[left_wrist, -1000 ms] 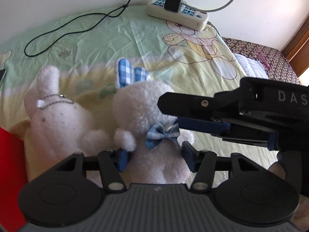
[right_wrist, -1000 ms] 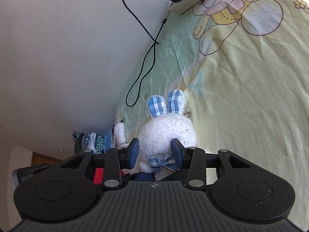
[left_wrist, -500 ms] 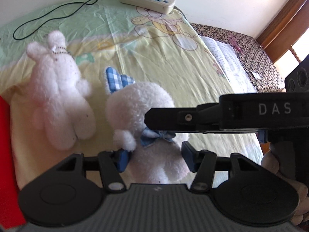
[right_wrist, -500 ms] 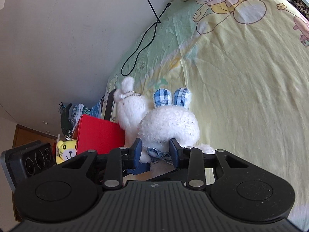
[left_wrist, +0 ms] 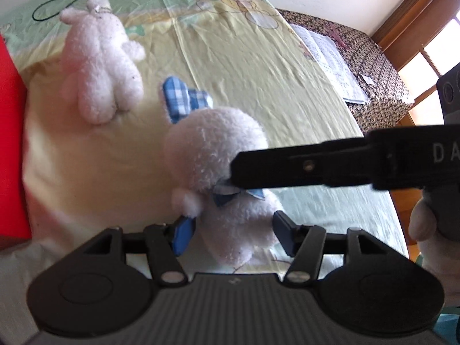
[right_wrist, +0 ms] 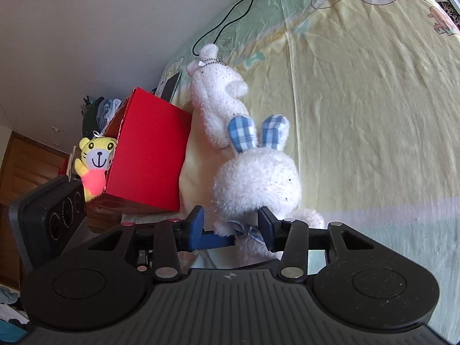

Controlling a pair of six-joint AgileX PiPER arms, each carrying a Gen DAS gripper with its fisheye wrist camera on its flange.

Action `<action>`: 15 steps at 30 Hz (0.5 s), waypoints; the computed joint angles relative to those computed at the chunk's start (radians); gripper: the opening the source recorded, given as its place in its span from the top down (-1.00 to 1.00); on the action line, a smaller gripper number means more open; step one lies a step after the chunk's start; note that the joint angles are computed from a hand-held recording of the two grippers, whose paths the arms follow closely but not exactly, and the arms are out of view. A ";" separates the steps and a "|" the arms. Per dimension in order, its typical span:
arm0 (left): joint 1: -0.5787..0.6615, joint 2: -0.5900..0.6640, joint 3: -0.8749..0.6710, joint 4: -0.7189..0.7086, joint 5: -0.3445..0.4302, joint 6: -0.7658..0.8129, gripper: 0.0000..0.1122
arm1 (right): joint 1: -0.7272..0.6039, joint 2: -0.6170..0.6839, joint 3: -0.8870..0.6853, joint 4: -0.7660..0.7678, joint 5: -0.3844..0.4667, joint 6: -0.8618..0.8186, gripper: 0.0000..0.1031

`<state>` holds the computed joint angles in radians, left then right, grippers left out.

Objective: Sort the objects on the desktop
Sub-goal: 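Grasp the white bunny by its blue bow with the right gripper, then carry the white bunny with the right gripper over the red box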

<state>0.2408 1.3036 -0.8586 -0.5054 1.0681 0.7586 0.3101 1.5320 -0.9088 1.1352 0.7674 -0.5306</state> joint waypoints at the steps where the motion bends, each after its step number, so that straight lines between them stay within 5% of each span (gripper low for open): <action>1: 0.010 -0.014 -0.002 0.000 -0.007 0.001 -0.17 | -0.015 -0.013 0.011 0.025 0.005 -0.017 0.04; 6: 0.018 -0.045 -0.026 -0.010 -0.039 -0.010 -0.20 | -0.087 -0.073 0.074 0.129 -0.036 -0.076 -0.07; 15: -0.099 -0.002 -0.004 0.042 -0.146 -0.106 -0.21 | -0.057 0.067 0.068 0.196 -0.058 -0.108 -0.07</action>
